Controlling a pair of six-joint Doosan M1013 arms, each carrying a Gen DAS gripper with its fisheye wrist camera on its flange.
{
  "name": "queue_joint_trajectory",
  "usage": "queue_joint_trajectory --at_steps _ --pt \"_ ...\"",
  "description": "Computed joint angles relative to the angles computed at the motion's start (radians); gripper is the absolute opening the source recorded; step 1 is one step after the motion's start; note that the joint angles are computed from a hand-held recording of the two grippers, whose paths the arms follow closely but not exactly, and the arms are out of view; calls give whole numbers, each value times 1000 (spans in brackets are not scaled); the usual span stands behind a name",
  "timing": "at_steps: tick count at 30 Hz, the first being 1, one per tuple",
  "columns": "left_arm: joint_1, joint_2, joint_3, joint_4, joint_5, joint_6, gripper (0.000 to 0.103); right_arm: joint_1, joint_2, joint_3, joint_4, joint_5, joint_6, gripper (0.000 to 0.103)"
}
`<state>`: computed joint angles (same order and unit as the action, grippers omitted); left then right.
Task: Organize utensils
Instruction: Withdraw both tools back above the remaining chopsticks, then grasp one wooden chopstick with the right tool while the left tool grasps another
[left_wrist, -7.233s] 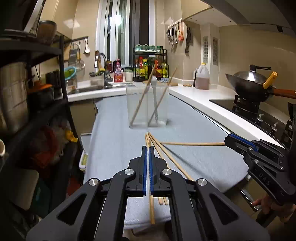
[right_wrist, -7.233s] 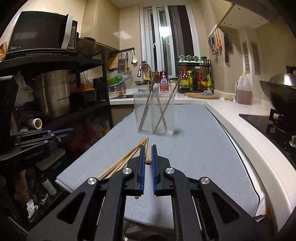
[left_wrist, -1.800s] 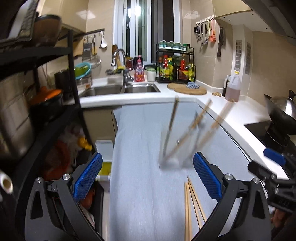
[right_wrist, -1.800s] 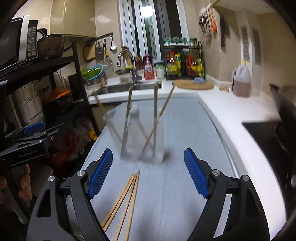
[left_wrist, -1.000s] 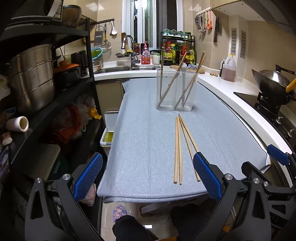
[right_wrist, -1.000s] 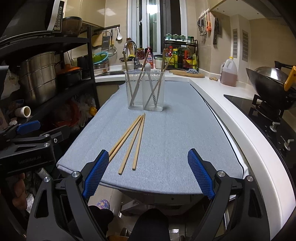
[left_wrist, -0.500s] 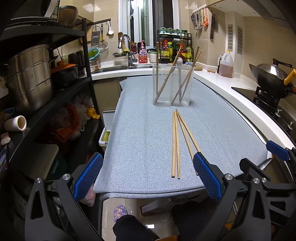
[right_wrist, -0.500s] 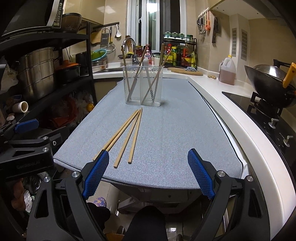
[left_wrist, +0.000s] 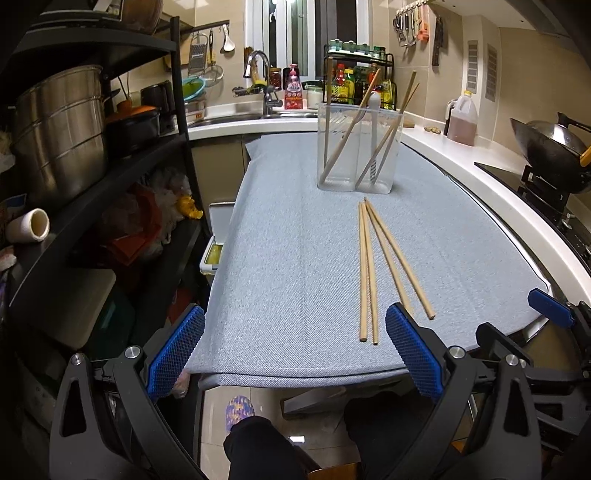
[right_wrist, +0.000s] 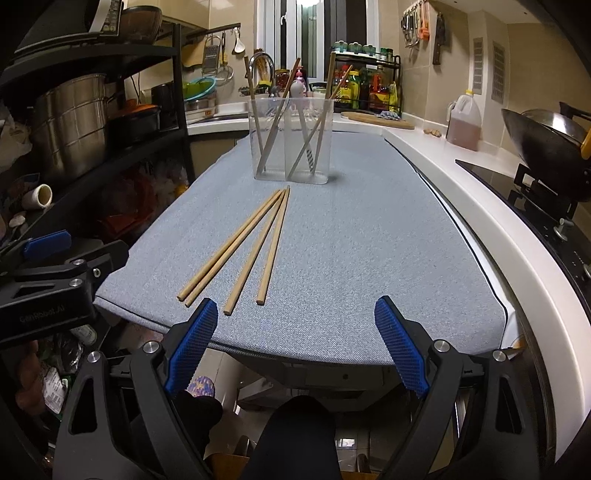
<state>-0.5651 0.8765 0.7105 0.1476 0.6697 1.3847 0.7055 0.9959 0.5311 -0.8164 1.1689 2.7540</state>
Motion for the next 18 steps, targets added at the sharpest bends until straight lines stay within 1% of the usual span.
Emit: queue_joint_trajectory --at_steps 2,3,4,6,12,14,18 --pt "2 6 -8 0 10 -3 95 -5 -1 12 6 -31 -3 73" --pt "2 9 -13 -1 14 -5 95 -6 -1 17 9 -41 -4 63" --pt "3 11 -14 -4 14 -6 95 -9 -6 32 17 -61 -2 58" --pt "6 15 -19 -8 14 -5 95 -14 -8 43 38 -85 -4 54" --pt "9 35 -39 -25 22 24 95 -23 0 55 32 -128 16 52" --pt "11 41 -45 -33 27 30 95 -26 10 48 30 -137 15 50" --pt "12 55 -64 -44 49 41 95 -34 37 19 31 -150 5 51"
